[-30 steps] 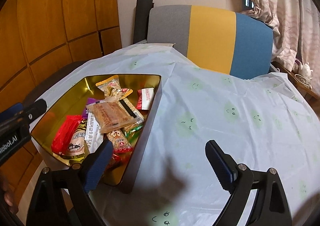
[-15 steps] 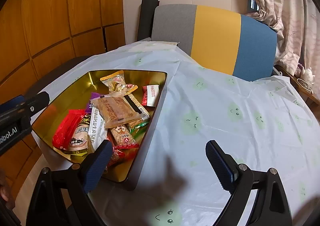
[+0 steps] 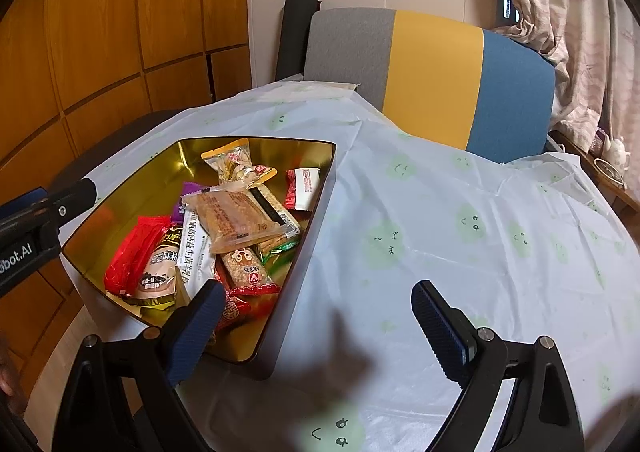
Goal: Organize snacks
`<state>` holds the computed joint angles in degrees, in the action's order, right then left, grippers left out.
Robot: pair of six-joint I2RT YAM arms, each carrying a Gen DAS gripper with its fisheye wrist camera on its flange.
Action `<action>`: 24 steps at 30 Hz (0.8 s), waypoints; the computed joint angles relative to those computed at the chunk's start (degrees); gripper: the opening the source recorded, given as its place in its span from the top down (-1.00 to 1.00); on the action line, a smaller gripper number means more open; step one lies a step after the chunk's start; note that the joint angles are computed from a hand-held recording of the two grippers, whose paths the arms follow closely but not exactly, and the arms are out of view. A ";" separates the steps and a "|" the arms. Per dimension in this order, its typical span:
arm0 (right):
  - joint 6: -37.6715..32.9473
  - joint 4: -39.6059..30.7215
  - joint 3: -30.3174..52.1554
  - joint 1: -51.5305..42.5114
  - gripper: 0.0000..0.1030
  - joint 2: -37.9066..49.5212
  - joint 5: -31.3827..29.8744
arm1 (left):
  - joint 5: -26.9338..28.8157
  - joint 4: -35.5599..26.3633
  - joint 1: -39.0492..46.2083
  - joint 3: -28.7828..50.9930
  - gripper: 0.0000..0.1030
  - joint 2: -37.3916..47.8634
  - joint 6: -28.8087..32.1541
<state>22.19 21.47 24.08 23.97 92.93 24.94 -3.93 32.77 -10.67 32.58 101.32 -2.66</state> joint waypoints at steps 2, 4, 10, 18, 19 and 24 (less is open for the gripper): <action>0.05 -0.04 0.01 0.01 -0.84 -0.02 0.07 | -0.15 -0.25 0.00 0.17 -0.38 0.16 0.06; -0.03 0.05 -0.08 0.04 -0.84 -0.07 0.09 | -0.17 -0.30 -0.09 0.14 -0.38 0.14 0.12; -0.22 0.19 -0.13 -0.01 -0.84 -0.04 0.15 | -0.09 -0.31 0.15 0.17 -0.38 0.05 -0.36; -0.39 0.06 -0.07 -0.23 -0.84 -0.07 -0.03 | -0.33 -0.09 -0.14 -0.06 -0.38 -0.16 -0.08; -0.44 0.07 -0.12 -0.17 -0.84 -0.13 0.07 | -0.41 -0.10 -0.17 -0.01 -0.38 -0.14 -0.08; -0.64 0.24 -0.40 -0.32 -0.84 -0.26 -0.06 | -0.26 -0.56 -0.06 0.19 -0.38 -0.17 -0.43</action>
<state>21.55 21.71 23.68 23.65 92.67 24.88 -4.19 32.21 -10.73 32.77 101.15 -3.09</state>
